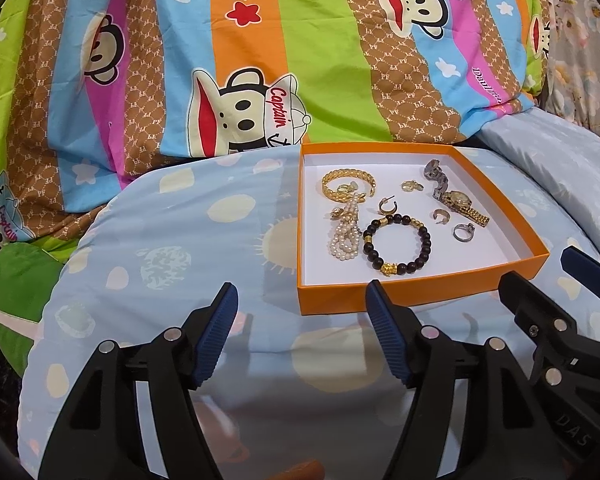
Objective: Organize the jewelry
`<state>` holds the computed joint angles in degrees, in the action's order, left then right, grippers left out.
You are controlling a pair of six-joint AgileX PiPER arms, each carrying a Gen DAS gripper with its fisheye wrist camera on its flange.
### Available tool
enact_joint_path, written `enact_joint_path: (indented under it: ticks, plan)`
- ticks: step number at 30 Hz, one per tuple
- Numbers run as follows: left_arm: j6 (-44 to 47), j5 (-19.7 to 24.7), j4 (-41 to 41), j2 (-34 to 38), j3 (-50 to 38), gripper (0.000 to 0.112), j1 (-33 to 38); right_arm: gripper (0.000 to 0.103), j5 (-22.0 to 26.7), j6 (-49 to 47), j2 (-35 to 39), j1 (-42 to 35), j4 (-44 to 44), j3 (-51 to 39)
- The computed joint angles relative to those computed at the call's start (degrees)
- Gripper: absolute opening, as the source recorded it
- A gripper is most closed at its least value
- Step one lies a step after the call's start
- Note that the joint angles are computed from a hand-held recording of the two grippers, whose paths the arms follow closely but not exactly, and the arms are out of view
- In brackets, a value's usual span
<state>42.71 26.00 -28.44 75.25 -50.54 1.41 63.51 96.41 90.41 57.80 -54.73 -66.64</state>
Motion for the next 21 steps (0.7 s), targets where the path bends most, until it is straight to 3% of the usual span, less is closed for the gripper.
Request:
enact_joint_path:
  ticks: [21]
  plan:
    - [-0.79, -0.66, 0.88, 0.05, 0.25, 0.066, -0.09, 0.073, 0.21, 0.12, 0.14, 0.20, -0.06, -0.13]
